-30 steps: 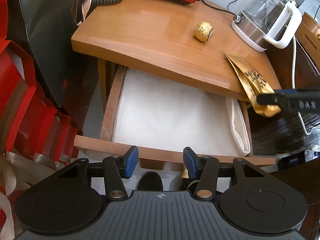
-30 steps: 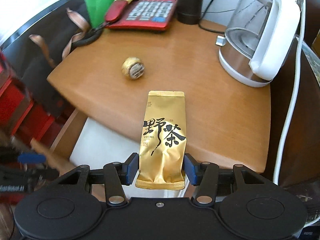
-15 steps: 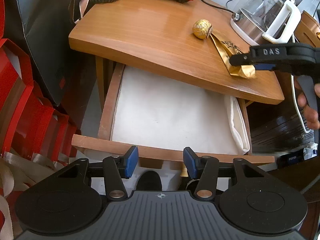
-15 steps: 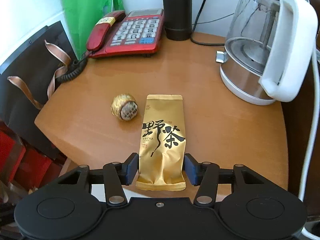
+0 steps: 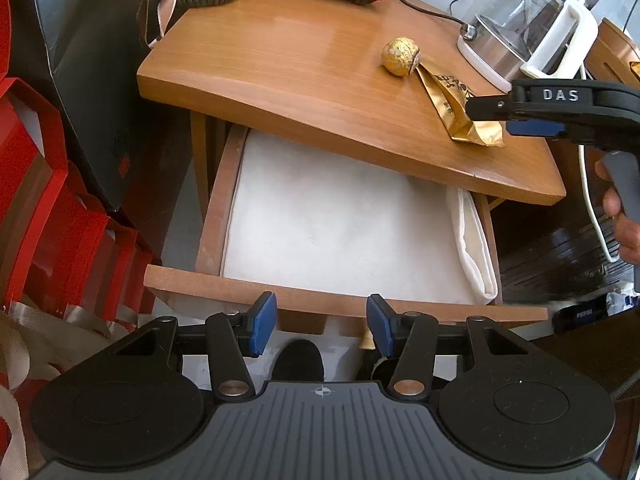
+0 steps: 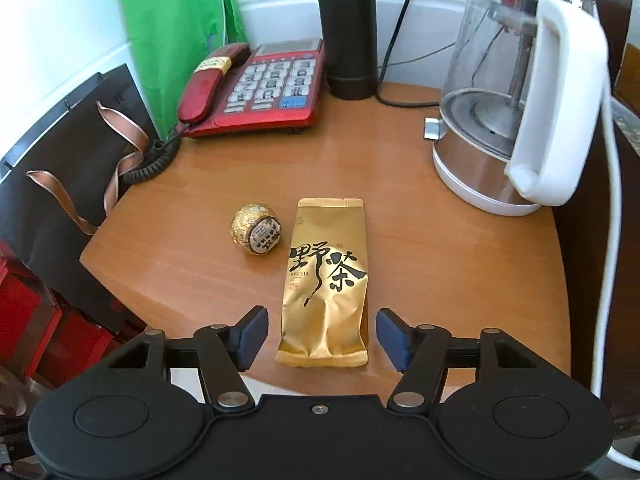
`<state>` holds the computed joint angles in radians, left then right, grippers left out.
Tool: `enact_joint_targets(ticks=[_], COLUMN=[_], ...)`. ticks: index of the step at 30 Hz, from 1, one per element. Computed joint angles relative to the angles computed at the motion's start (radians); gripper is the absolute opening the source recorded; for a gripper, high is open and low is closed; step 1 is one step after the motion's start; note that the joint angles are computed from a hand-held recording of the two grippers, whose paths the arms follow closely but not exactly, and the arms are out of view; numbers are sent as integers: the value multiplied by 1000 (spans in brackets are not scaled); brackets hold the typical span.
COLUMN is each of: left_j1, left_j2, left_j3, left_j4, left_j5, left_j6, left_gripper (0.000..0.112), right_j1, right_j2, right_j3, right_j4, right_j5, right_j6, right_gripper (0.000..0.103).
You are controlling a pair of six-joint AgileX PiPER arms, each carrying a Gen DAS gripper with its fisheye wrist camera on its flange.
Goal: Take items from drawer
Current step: 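Lower the tea packet beside the chocolate and open the right tool, then pull both tools back away from the cabinet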
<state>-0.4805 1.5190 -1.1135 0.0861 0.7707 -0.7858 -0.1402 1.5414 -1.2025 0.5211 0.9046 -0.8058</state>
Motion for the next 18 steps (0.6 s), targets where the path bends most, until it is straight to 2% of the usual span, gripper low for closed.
enact_joint_targets(ticks=[8, 10, 12, 15, 18], left_j1=[-24, -32, -40, -56, -73], left_j2=[0, 1, 0, -1, 1], left_j3=[0, 0, 3, 7, 10], left_j4=[22, 30, 37, 49, 62], left_j5=[16, 23, 28, 35, 49], left_j6=[-24, -33, -39, -54, -70], left_gripper=[53, 53, 53, 53, 53], right_j1=[-82, -117, -149, -192, -246], right_j2=[-82, -103, -128, -168, -209], right_j3=[76, 101, 131, 180, 236], right_j4=[72, 101, 124, 143, 168], right_j5=[44, 71, 91, 112, 141], right_j6=[-66, -92, -115, -133, -160], right_gripper=[68, 78, 80, 93, 96])
